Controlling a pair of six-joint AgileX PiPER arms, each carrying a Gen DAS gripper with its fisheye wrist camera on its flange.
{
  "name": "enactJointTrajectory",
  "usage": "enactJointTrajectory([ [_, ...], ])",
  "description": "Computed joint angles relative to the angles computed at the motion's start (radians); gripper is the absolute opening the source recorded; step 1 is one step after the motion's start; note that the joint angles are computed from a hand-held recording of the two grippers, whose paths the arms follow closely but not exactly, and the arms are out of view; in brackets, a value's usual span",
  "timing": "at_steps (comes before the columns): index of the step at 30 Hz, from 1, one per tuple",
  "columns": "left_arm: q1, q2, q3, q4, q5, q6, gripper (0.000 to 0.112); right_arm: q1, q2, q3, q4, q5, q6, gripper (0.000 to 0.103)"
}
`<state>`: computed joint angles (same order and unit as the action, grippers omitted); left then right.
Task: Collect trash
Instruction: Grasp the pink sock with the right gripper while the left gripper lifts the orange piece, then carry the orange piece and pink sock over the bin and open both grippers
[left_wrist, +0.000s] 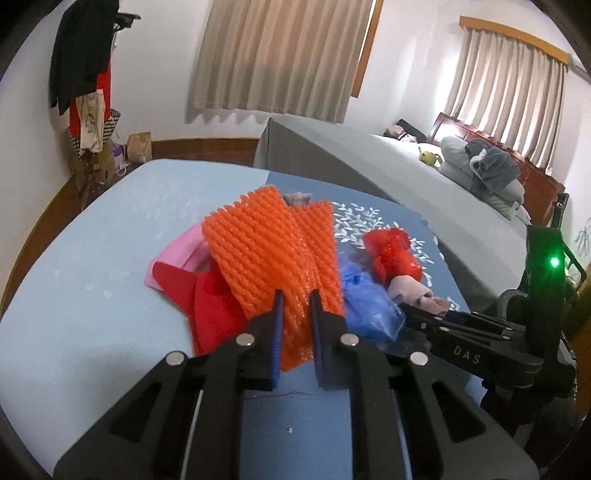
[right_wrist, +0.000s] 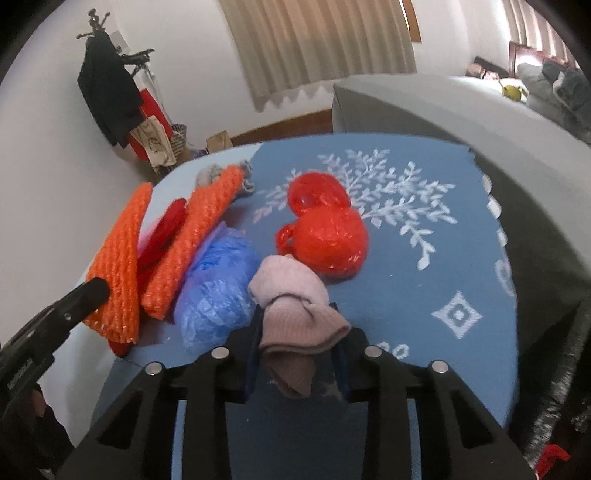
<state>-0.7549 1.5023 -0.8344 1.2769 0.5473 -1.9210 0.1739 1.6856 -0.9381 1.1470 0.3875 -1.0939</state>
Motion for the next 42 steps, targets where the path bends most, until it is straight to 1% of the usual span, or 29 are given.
enactJointTrajectory([
  [5,-0.032,0.002,-0.021,-0.011,0.017,0.014,0.013,-0.012,-0.09,0.064,0.037,-0.012,-0.034,0.033],
  [9,-0.062,0.01,-0.042,-0.015,0.034,0.023,0.013,-0.05,-0.158,0.09,0.059,0.003,-0.049,0.033],
  [15,-0.098,0.004,-0.07,-0.02,0.052,0.045,0.013,-0.103,-0.251,0.11,0.023,0.031,-0.011,0.033],
  [20,-0.139,0.004,-0.097,-0.023,0.077,0.062,0.012,-0.183,-0.317,0.127,0.012,0.097,-0.007,0.033],
  [30,-0.214,0.029,-0.155,-0.037,0.09,0.091,0.012,-0.344,-0.42,0.148,-0.04,0.21,0.016,0.033],
  [39,-0.272,0.1,-0.252,-0.059,0.077,0.132,0.012,-0.588,-0.486,0.165,-0.041,0.35,-0.059,0.033],
  [42,-0.286,0.128,-0.289,-0.069,0.065,0.154,0.012,-0.65,-0.495,0.172,-0.038,0.377,-0.08,0.033],
])
